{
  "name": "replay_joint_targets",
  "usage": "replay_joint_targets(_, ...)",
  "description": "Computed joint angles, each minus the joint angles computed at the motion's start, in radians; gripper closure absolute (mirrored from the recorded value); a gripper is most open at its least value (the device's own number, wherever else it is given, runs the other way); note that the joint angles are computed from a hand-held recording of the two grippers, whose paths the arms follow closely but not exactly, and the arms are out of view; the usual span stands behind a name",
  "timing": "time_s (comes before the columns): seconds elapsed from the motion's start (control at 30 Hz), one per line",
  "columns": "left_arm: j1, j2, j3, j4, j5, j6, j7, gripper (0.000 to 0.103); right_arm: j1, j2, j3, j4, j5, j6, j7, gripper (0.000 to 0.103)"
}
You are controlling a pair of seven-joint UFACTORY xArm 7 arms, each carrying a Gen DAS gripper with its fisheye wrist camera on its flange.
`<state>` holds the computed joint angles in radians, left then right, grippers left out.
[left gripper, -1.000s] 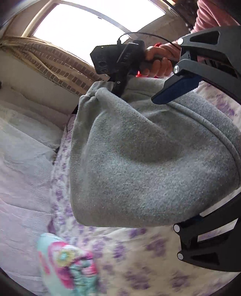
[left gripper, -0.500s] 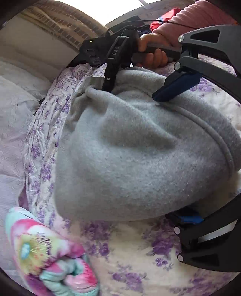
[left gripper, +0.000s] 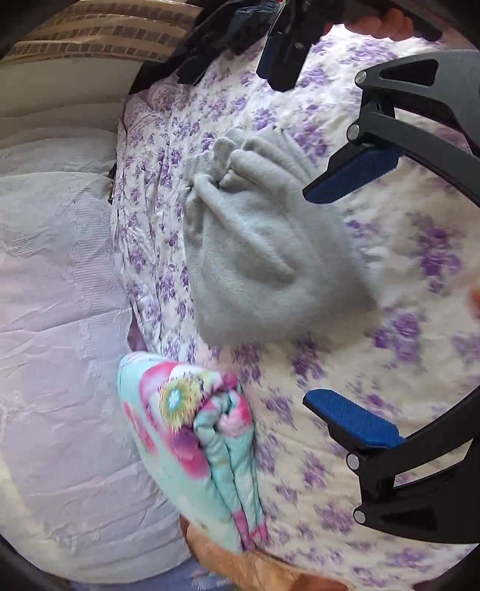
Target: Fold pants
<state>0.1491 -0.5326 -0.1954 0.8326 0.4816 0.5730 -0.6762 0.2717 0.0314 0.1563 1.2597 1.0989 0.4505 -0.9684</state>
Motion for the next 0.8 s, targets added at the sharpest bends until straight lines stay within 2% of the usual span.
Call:
replay_joint_targets(0.07,-0.002,-0.075,-0.022,-0.061,0.006,0.0,-0.038,0.005,0.023,-0.041,0.017,-0.071,0.094,-0.057,-0.1,0.004)
replay_joint_targets(0.1,0.005,-0.109,-0.038,-0.094,0.01,-0.009,-0.069,0.005,0.033,-0.059,0.016,-0.101,0.123,-0.056,-0.135,0.004)
replay_joint_targets(0.17,0.013,-0.154,-0.059,-0.153,0.003,-0.032,-0.122,0.005,0.051,-0.074,0.018,-0.148,0.056,-0.077,-0.088,0.004)
replay_joint_targets(0.2,-0.001,-0.154,-0.056,-0.16,-0.017,-0.018,-0.118,0.005,0.042,-0.072,0.041,-0.166,-0.03,-0.101,-0.018,0.004)
replay_joint_targets(0.23,-0.005,-0.142,-0.059,-0.148,-0.029,0.024,-0.109,0.005,0.068,-0.075,0.022,-0.18,-0.075,-0.124,0.019,0.004)
replay_joint_targets(0.37,-0.043,-0.153,-0.011,-0.173,-0.075,-0.019,-0.079,0.005,0.093,-0.083,0.007,-0.206,-0.081,-0.184,0.019,0.004)
replay_joint_targets(0.6,0.022,-0.169,-0.068,-0.177,-0.034,0.005,-0.118,0.005,0.129,-0.11,-0.012,-0.247,-0.072,-0.253,-0.027,0.004)
replay_joint_targets(0.8,0.022,-0.175,-0.049,-0.182,-0.039,0.01,-0.125,0.005,0.128,-0.096,-0.016,-0.247,-0.157,-0.27,0.061,0.004)
